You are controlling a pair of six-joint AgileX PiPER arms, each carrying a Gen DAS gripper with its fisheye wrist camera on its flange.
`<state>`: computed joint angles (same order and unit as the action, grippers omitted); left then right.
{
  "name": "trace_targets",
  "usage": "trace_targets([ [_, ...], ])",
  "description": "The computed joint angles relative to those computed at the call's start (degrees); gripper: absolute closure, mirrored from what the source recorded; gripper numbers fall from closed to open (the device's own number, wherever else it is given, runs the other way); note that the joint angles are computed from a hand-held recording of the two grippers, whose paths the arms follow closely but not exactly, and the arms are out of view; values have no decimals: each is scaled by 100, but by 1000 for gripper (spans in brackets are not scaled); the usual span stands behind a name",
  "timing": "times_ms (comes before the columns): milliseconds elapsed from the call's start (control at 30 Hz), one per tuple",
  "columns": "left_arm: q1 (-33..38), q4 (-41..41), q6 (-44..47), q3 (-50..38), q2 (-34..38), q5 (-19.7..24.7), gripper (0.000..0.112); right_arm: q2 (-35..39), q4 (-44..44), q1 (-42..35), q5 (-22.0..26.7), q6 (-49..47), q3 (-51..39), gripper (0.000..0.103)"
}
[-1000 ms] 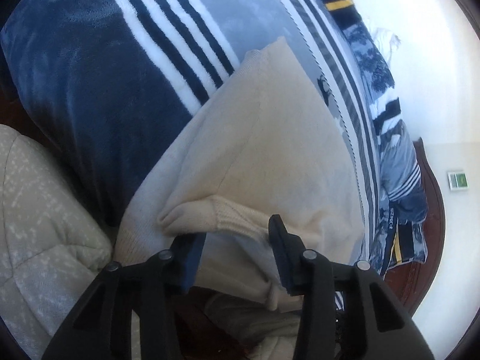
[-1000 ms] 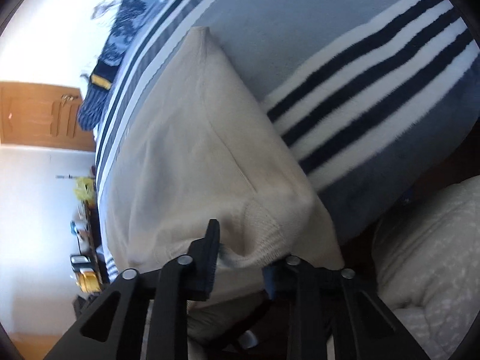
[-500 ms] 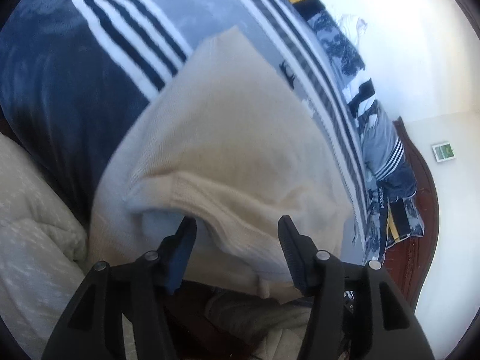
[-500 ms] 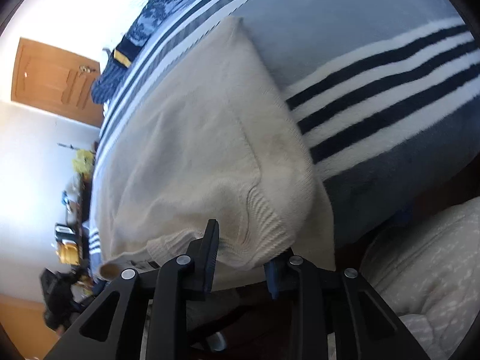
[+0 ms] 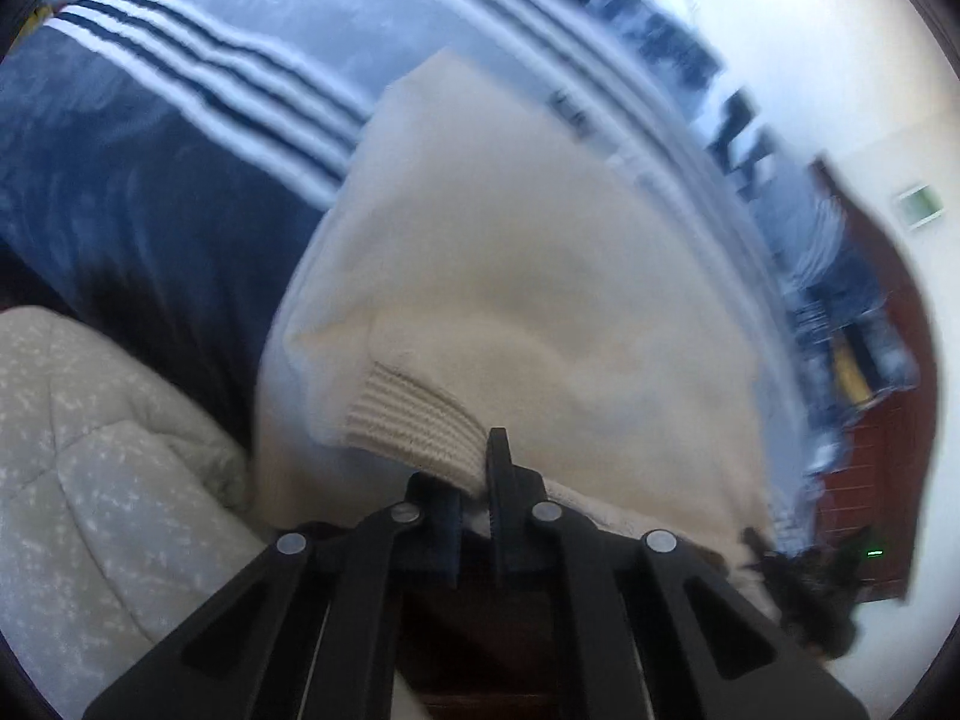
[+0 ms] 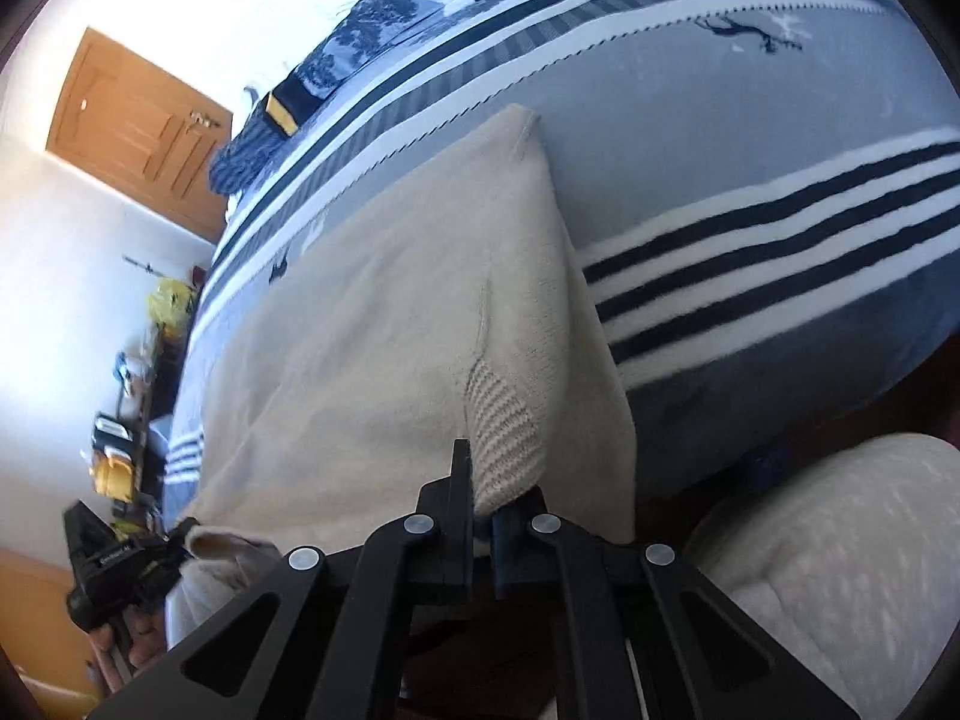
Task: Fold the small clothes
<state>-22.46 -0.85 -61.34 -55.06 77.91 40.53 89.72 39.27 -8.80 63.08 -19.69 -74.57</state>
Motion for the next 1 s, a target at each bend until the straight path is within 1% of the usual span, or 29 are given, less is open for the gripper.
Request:
trace_targets([
  [67,105,-318,211,19,304,91,105,79,-345,178,-97,150,144,99],
  [100,137,-464,308,47,309,101,106,171,-568,286,-153,328,172,99],
  [133,106,-379,268,63,216,97,106,250,-727,385,-159,503,186,99],
  [167,5,-119,108,18,119,173,106,229,-889,470,-165,596,181,99],
  [200,-35,-34,70,-19,106,230,105,154,-1000,511,-189,604,171,99],
  [267,2,-69,164,-49,226,303,105,-17,-1241,636,-225,658,140,100],
  [333,56,-27,20,-147,543,459,101,-5,-1574,839,-288,862,162,99],
  [367,121,-136,83,-165,614,579,99,127,-1752,943,-295,977,142,98],
  [400,155,-264,177,-182,588,573,100,383,-1923,1043,-154,1099,29,96],
  [433,170,-316,228,-157,482,549,97,556,-1901,1028,11,1132,-74,96],
  [467,185,-402,345,-145,295,536,90,599,-1703,894,111,1071,-83,95],
  [500,168,-436,413,-105,144,456,80,549,-1488,758,141,987,-85,84],
  [533,70,-302,339,-114,-26,424,76,452,-1321,594,168,916,-85,62],
  [567,-95,8,126,-188,-167,497,74,332,-1250,458,180,962,-106,51],
  [600,-319,399,-76,-342,-297,658,72,180,-1180,344,125,957,-96,36],
  [633,-395,560,-110,-434,-359,724,71,12,-1095,238,54,873,-113,32],
  [700,-561,1133,-330,-682,-480,924,58,-165,-1004,136,73,721,-295,31],
  [733,-518,1419,-358,-873,-453,1091,55,-170,-844,43,114,547,-477,27],
  [767,-385,1677,-315,-1053,-436,1155,53,-146,-701,-12,143,387,-582,25],
  [800,-194,1705,-152,-1148,-445,1135,48,-49,-585,-17,182,269,-757,22],
  [867,340,1612,297,-1345,-306,1091,40,287,-478,67,212,164,-1280,22],
  [900,707,1356,747,-1499,-110,1053,40,462,-464,91,230,169,-1522,22],
  [967,1469,560,1855,-1850,427,997,40,1086,-407,179,414,322,-2309,22],
  [1000,1702,302,2173,-1949,625,961,40,1412,-447,242,523,514,-2745,22],
])
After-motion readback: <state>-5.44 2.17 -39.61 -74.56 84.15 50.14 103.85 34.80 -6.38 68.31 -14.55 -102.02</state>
